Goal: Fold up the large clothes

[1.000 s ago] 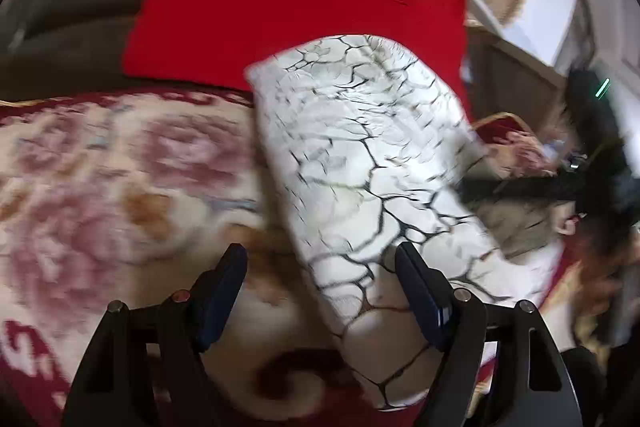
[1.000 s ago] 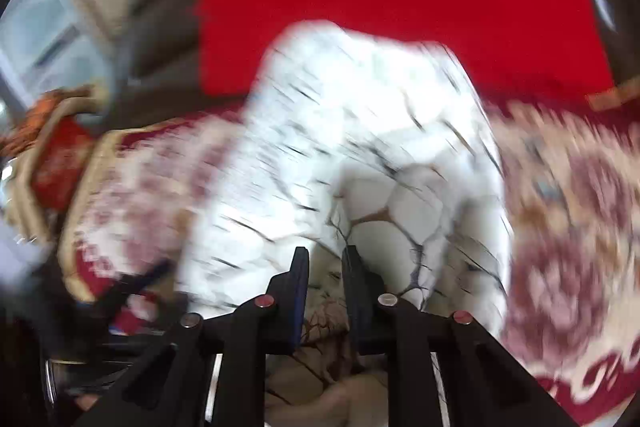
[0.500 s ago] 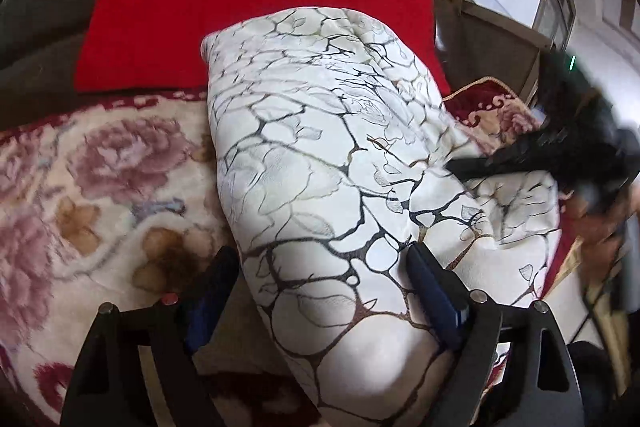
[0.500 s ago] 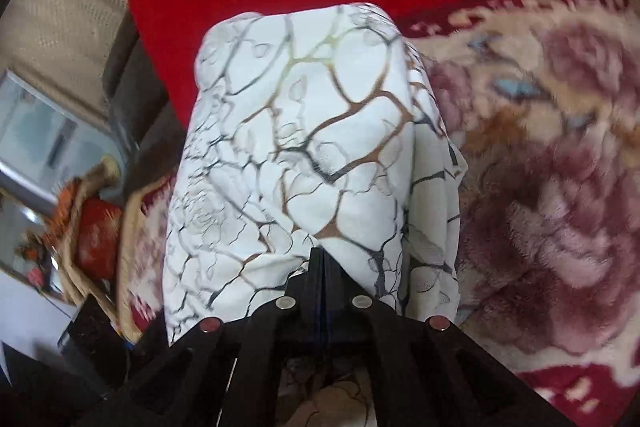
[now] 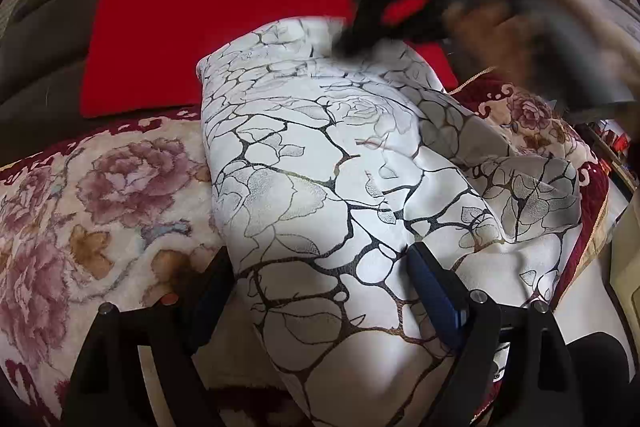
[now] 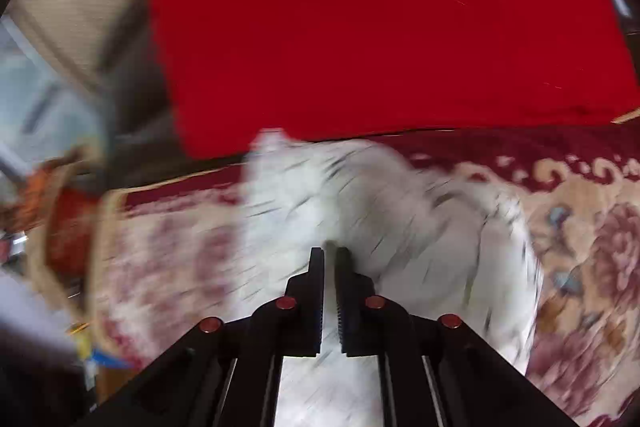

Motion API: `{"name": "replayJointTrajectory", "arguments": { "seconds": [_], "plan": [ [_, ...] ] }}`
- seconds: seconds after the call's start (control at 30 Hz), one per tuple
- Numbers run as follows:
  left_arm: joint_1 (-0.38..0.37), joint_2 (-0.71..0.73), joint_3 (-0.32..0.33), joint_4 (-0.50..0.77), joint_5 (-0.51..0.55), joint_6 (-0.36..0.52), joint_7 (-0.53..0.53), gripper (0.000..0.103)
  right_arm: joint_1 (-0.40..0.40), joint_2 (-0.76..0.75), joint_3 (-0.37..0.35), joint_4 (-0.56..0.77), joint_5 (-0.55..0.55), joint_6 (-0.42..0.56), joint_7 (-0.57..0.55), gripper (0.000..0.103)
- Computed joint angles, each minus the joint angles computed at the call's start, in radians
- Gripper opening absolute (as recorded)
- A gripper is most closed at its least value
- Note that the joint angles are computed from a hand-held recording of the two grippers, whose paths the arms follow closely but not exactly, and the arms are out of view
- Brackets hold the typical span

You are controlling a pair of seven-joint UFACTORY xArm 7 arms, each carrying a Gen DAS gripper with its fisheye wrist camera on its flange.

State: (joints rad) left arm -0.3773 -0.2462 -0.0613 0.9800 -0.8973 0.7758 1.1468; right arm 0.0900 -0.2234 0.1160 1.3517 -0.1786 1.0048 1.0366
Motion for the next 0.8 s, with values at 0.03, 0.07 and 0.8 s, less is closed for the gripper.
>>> {"name": "replayJointTrajectory", "arguments": {
  "seconds": [0.03, 0.07, 0.8],
  "plan": [
    [-0.002, 0.005, 0.000, 0.004, -0.003, 0.000, 0.005, 0.088, 0.015, 0.023, -0.045, -0.026, 0.028, 0.000, 0.022, 0.005],
    [-0.002, 0.009, -0.002, 0.008, -0.004, 0.000, 0.001, 0.088, -0.011, 0.023, -0.049, -0.068, 0.091, -0.035, 0.007, 0.001],
    [0.030, 0.007, 0.000, 0.005, -0.043, 0.050, 0.011, 0.088, 0.091, -0.355, 0.213, -0.254, 0.030, 0.310, 0.182, 0.007]
  ]
}}
